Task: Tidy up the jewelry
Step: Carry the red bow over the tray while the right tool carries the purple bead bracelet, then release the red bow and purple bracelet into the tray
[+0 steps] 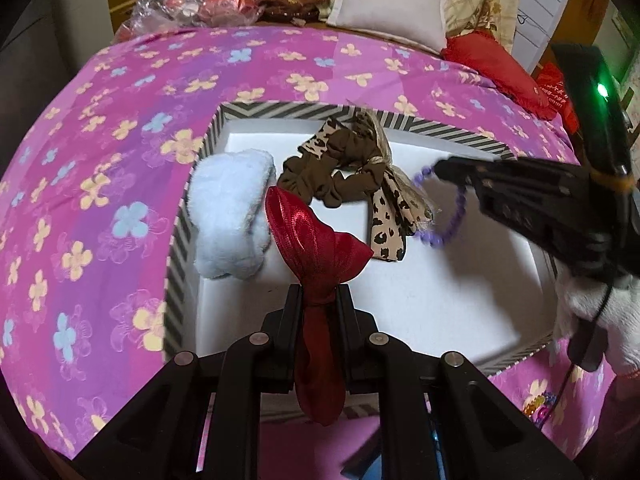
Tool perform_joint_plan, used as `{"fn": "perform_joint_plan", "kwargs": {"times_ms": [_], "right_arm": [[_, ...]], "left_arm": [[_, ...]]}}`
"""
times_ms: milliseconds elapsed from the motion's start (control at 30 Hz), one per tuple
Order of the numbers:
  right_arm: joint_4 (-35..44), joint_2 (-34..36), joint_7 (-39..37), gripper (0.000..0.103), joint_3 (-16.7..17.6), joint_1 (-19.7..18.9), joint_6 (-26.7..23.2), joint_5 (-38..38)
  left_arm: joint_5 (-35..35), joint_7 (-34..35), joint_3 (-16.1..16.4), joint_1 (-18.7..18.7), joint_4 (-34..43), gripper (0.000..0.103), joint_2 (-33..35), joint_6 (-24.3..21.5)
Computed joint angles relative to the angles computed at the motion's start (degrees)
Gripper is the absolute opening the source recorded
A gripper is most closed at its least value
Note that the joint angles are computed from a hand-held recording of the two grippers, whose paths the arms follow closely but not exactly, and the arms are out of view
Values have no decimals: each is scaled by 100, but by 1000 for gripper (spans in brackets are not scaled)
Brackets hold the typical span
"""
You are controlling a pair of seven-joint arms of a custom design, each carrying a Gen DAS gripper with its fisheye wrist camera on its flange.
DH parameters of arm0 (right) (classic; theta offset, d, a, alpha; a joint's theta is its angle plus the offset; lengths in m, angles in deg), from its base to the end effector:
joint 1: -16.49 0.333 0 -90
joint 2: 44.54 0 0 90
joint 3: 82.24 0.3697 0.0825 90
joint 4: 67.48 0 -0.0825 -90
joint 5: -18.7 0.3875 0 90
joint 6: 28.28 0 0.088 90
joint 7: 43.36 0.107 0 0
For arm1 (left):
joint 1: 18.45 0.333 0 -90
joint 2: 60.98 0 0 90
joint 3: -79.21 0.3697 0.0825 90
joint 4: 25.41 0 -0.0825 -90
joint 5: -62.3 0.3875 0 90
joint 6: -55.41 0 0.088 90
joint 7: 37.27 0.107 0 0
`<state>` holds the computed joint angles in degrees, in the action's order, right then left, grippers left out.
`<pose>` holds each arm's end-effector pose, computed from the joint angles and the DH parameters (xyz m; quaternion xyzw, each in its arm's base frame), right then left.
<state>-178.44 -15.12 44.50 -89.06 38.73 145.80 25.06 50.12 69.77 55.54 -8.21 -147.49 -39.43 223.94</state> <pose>0.6708 0.1871 0.3307 -0.7501 0.5932 -0.1846 0.2266 0.6218 -0.1164 0.3389 -0.5856 0.7713 -0.2344 0.0847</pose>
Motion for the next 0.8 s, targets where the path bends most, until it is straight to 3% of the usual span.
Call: {"fn": "perform_joint_plan", "kwargs": {"times_ms": [133,300,367,433,533,633,800], "right_arm": [[325,259,250,10,-282,185,-55,-68],[485,396,361,13,-234,99,-42,-16],[456,380,385,32,-199,58,-3,23],[389,327,343,41,-100,-31,37,72],[203,175,350,41,-122,-12,50,92],[-116,-99,245,41,43,-134,161,164],[-845,-665,81,60,181,-180,580,330]], "left_arm": [[246,-271,270,-239,116,11,115,-46],[648,-680,550,-464,150,11,199,63],[643,-697,402,-315,139,12,229,111],[583,-676,226,-147,138,16,264,128],[415,-551,-88,145,127,23,296,80],[347,-511,-149,195,40,26,228,152],[393,-495,-251,289,-289,33,-5,608]]}}
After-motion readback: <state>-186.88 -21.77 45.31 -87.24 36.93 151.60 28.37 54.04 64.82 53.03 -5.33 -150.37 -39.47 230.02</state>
